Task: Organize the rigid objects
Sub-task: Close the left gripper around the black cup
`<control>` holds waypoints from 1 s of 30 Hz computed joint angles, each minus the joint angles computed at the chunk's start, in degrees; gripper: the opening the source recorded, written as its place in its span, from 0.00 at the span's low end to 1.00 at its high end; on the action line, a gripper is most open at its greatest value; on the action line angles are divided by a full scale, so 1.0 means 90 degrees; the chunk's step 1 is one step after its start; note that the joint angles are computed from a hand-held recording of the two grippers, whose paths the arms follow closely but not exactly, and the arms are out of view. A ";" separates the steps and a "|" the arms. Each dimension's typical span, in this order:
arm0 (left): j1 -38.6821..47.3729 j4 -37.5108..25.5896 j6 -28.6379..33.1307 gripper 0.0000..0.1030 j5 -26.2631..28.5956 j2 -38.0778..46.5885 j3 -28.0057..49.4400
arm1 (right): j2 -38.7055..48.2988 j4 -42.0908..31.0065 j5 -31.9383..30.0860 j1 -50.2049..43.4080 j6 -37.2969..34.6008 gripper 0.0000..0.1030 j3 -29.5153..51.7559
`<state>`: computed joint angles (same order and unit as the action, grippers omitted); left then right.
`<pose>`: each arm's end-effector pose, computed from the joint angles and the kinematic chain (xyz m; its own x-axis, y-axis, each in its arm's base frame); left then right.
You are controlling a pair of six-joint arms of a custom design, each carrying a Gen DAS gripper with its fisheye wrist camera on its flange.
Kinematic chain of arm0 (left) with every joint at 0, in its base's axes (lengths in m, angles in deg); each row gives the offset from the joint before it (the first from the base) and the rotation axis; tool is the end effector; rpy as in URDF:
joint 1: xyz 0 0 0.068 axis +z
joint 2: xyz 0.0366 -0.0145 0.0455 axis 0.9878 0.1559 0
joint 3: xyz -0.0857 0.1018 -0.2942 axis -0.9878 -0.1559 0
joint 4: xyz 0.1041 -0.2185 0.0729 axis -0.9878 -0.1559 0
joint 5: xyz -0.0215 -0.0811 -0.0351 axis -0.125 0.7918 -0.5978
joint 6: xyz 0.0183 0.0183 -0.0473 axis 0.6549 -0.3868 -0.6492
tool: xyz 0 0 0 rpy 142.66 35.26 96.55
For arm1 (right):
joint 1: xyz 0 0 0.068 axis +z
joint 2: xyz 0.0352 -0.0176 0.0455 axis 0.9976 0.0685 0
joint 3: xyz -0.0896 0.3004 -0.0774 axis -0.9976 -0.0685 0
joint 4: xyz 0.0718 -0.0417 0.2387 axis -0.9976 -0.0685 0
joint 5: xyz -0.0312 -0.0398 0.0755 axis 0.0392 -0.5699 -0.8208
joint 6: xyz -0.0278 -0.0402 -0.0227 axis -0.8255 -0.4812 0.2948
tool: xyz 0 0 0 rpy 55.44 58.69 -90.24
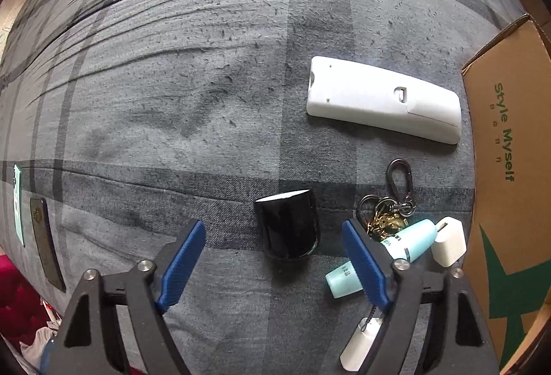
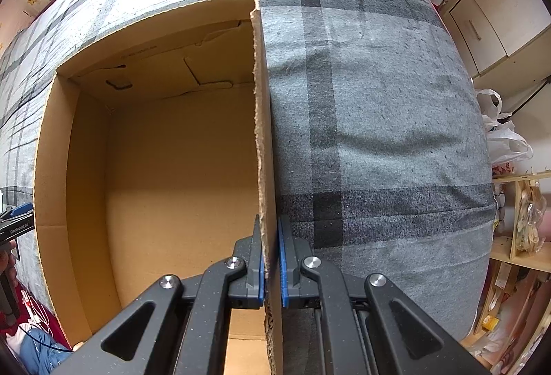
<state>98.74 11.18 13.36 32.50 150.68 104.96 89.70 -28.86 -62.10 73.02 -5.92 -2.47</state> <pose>0.1839 0.0610 0.2011 -0.9992 -0.0338 -0.0203 -0.0351 0.9971 0.0677 0.1807 -0.0398 0.2541 -0.9959 0.0509 -0.0751 0.0478 0.9979 0.0426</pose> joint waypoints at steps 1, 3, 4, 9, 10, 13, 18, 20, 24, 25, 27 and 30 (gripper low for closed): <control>-0.0029 0.0027 -0.0003 0.74 0.0001 0.0040 -0.0017 | 0.0003 0.0002 -0.0004 -0.0008 -0.0002 0.05 0.0001; -0.0048 0.0056 0.0006 0.71 0.0006 0.0146 -0.0026 | 0.0006 0.0006 -0.0004 -0.0023 -0.0023 0.05 0.0004; -0.0055 0.0078 0.0017 0.67 0.0027 0.0195 -0.0048 | -0.0003 0.0017 0.0004 -0.0020 -0.0037 0.05 -0.0003; -0.0245 0.0124 -0.0083 0.43 0.0025 0.0327 -0.0053 | -0.0049 0.0026 0.0036 0.0035 -0.0031 0.05 -0.0026; -0.0263 0.0131 -0.0063 0.43 0.0058 0.0338 -0.0062 | -0.0048 0.0023 0.0031 0.0033 -0.0031 0.05 -0.0022; -0.0404 0.0135 -0.0100 0.42 -0.0030 0.0284 -0.0093 | -0.0070 0.0025 0.0023 0.0036 -0.0032 0.05 -0.0038; -0.0386 -0.0255 0.0002 0.42 -0.0033 -0.0121 0.0110 | -0.0066 0.0019 0.0006 0.0035 -0.0012 0.05 -0.0031; -0.0548 -0.0459 -0.0052 0.42 -0.0078 -0.0357 0.0172 | -0.0065 0.0018 -0.0004 0.0023 -0.0023 0.05 -0.0033; -0.0770 -0.0813 -0.0213 0.42 -0.0134 -0.0645 0.0310 | -0.0058 0.0021 -0.0003 0.0019 -0.0037 0.05 -0.0029; -0.0794 -0.0907 -0.0239 0.42 -0.0153 -0.0705 0.0362 | -0.0056 0.0021 -0.0003 0.0021 -0.0024 0.05 -0.0027; -0.0752 -0.1108 -0.0224 0.42 -0.0157 -0.0805 0.0519 | -0.0042 0.0021 -0.0015 0.0019 -0.0002 0.05 -0.0013; -0.0854 -0.1421 -0.0299 0.42 -0.0188 -0.0953 0.0755 | -0.0059 0.0032 -0.0019 0.0021 -0.0020 0.05 -0.0025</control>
